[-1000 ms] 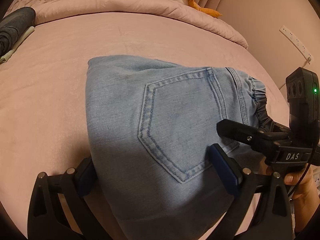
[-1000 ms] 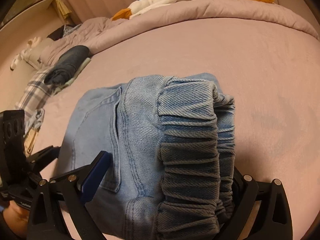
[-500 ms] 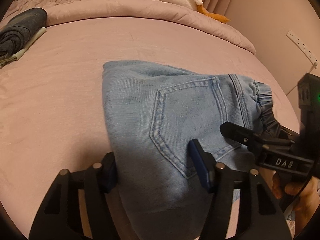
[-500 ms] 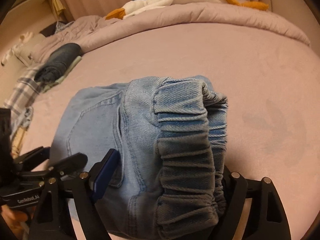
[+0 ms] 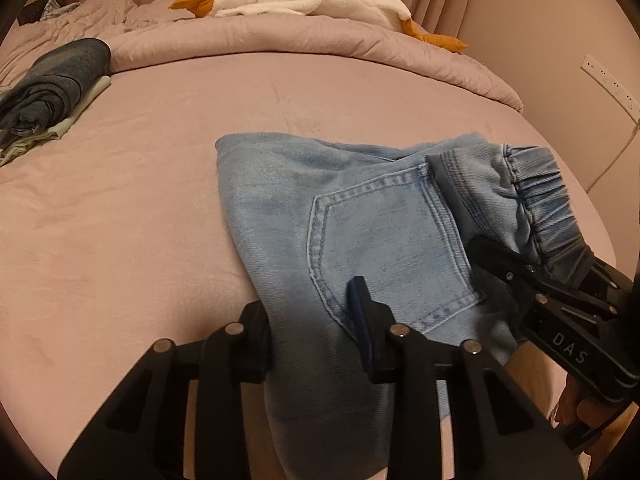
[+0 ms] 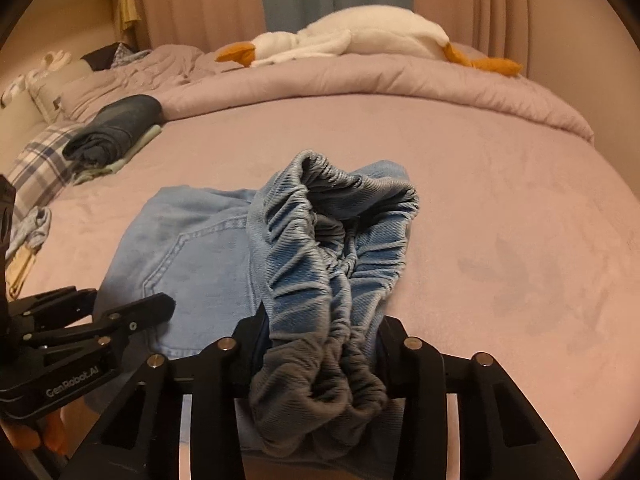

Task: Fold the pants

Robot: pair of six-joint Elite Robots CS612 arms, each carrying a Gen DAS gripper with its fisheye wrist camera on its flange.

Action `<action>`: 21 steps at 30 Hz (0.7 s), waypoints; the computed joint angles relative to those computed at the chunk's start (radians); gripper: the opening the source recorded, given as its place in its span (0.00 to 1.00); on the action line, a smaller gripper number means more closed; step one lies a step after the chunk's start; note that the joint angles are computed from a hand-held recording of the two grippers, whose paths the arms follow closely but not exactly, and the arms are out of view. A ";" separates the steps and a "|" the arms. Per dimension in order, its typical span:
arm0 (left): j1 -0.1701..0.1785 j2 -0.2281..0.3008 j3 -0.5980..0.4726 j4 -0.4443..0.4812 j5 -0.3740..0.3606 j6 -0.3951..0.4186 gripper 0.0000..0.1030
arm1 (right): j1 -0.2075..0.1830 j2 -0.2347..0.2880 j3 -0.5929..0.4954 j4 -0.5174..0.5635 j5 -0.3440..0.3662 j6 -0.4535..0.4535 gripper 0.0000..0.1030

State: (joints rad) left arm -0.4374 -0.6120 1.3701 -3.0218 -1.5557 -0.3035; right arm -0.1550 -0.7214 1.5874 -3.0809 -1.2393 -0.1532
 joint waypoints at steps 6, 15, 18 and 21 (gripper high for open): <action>-0.002 -0.017 0.030 -0.037 0.012 -0.018 0.21 | 0.002 -0.014 0.022 -0.030 0.011 -0.015 0.39; -0.018 -0.046 0.080 -0.098 0.039 0.013 0.17 | 0.009 -0.045 0.063 -0.075 0.039 -0.066 0.38; -0.018 -0.056 0.098 -0.115 0.039 0.008 0.16 | 0.010 -0.053 0.074 -0.089 0.056 -0.077 0.38; -0.018 -0.064 0.113 -0.128 0.048 0.002 0.16 | 0.011 -0.059 0.081 -0.097 0.068 -0.088 0.38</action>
